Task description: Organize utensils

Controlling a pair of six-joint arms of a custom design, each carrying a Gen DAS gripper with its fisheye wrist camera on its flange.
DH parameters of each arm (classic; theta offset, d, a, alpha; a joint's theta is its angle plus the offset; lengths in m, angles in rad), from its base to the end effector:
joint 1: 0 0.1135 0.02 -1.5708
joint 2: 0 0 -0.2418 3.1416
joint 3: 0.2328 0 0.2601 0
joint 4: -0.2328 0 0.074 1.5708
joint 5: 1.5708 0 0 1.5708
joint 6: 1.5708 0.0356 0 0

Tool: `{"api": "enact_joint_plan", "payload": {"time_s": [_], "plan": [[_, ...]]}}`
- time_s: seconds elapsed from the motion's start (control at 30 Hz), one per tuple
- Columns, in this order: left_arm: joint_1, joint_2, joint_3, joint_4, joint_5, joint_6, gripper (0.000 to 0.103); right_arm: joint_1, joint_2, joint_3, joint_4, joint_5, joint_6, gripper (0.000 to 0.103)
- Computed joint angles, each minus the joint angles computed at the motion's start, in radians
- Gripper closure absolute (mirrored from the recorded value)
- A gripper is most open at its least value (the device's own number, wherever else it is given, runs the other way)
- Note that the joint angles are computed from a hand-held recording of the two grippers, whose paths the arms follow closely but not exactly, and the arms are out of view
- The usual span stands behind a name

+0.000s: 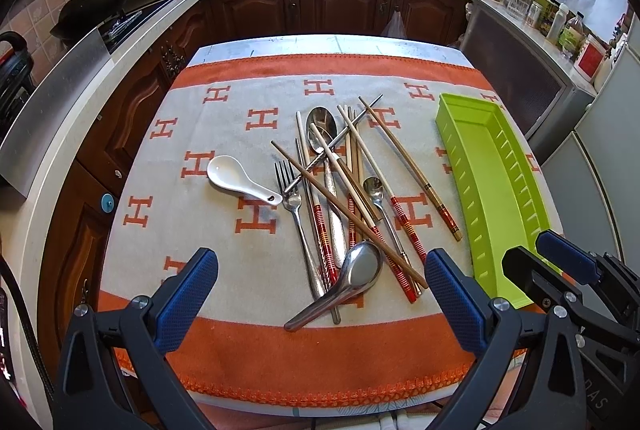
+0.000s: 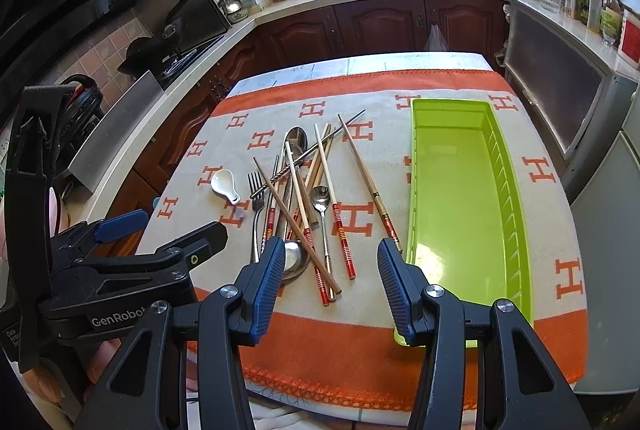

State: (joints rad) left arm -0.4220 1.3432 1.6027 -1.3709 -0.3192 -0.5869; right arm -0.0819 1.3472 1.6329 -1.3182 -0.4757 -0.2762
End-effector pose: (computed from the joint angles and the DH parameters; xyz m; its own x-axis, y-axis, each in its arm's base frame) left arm 0.2258 -0.0891 0.3754 -0.8259 -0.2055 -0.5250 -0.2347 0.9720 -0.0113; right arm 0.2470 -0.0039 0.3875 -0.7793 -0.1793 -0.6005 -0.3885 0.8901 0.2385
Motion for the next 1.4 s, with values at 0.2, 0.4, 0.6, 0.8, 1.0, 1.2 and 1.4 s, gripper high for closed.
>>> {"api": "enact_joint_plan", "payload": {"time_s": [0.2,0.4,0.6,0.8,1.0,1.2,1.4], "plan": [[0.005,0.01,0.005,-0.006,0.01,-0.001,0.001,0.005,0.001,-0.004,0.007,0.004,0.003,0.054],[0.017,0.02,0.009,-0.008,0.023,0.004,0.001,0.019,-0.037,-0.068,0.046,0.014,0.015,0.054],[0.034,0.033,0.01,-0.007,0.04,0.012,0.001,0.03,-0.057,-0.131,0.118,0.013,0.024,0.054],[0.072,0.049,0.002,0.011,0.079,0.031,0.001,0.069,0.005,-0.077,0.152,0.058,0.035,0.054],[0.179,0.003,-0.066,0.127,0.118,0.097,0.001,0.116,0.088,-0.013,0.153,0.1,0.078,0.054],[0.305,0.001,-0.067,0.213,0.114,0.246,0.001,0.149,0.305,0.208,0.076,0.083,0.107,0.054],[0.452,0.094,0.004,0.156,0.219,0.302,0.001,0.199,0.519,0.464,0.03,0.051,0.112,0.062]]}}
